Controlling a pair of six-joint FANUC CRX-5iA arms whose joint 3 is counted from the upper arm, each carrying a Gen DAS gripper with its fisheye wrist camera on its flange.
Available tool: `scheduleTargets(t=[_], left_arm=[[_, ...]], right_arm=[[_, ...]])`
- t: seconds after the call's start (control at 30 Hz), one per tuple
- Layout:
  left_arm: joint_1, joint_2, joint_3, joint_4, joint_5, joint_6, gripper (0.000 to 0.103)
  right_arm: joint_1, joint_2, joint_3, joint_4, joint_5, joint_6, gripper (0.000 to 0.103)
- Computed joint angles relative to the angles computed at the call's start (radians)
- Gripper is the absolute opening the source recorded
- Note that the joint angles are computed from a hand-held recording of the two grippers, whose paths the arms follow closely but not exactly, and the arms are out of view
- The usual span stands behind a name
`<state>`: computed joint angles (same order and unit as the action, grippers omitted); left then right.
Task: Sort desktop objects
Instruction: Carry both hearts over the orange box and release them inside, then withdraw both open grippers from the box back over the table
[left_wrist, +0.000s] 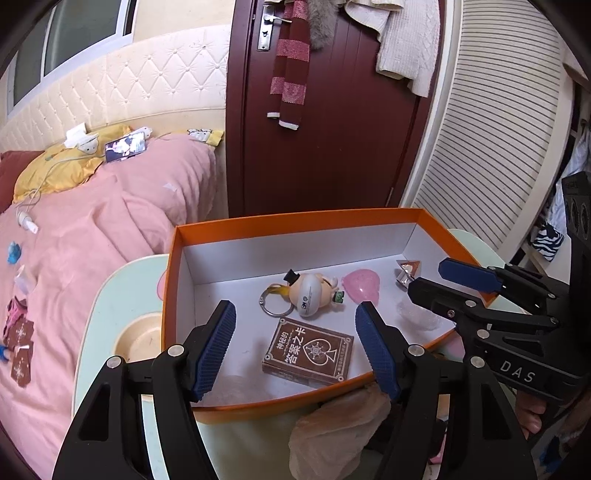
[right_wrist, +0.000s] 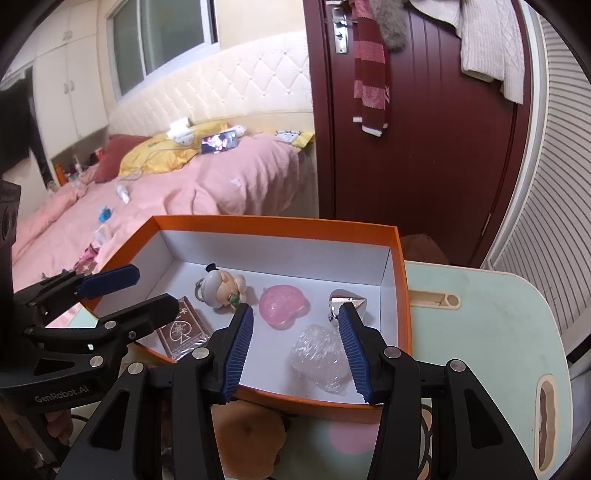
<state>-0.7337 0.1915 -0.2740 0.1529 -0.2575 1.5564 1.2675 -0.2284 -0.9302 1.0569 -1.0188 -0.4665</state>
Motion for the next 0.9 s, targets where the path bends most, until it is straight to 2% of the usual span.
scheduleTargets(t=[0.07, 0.13, 0.2, 0.23, 0.33, 0.4, 0.53, 0.63, 0.67, 0.83, 0.9], left_arm=[[0.009, 0.011, -0.002, 0.037, 0.004, -0.042, 0.068], [0.015, 0.021, 0.012, 0.070, -0.030, -0.081, 0.069], [0.020, 0.022, 0.023, 0.075, -0.057, -0.088, 0.069], [0.021, 0.016, 0.024, 0.071, -0.063, -0.081, 0.069], [0.017, -0.038, -0.028, 0.089, -0.012, -0.084, 0.069], [0.017, -0.075, -0.052, 0.096, -0.012, -0.086, 0.069], [0.013, -0.147, -0.076, 0.007, -0.038, -0.002, 0.069], [0.005, -0.188, -0.079, -0.112, -0.081, 0.126, 0.079], [0.001, -0.203, -0.089, -0.144, -0.085, 0.164, 0.080], [-0.018, -0.229, -0.114, -0.218, -0.154, 0.271, 0.079], [-0.015, -0.223, -0.130, -0.194, -0.182, 0.278, 0.080]], right_arm=[[0.000, 0.000, -0.002, 0.004, -0.001, -0.005, 0.048], [-0.001, -0.001, -0.006, 0.013, 0.000, -0.013, 0.048], [-0.012, -0.004, -0.004, 0.014, 0.024, 0.003, 0.057], [-0.015, -0.012, -0.003, 0.012, 0.036, 0.002, 0.059], [-0.002, -0.044, -0.010, 0.022, 0.033, -0.034, 0.059], [0.023, -0.060, -0.011, 0.023, 0.012, -0.045, 0.060], [0.117, -0.077, -0.003, -0.009, -0.086, -0.048, 0.061], [0.202, -0.084, 0.000, -0.047, -0.172, -0.055, 0.065], [0.229, -0.084, 0.002, -0.071, -0.201, -0.062, 0.068], [0.365, -0.098, 0.000, -0.196, -0.321, -0.133, 0.068], [0.411, -0.101, 0.000, -0.249, -0.348, -0.170, 0.068]])
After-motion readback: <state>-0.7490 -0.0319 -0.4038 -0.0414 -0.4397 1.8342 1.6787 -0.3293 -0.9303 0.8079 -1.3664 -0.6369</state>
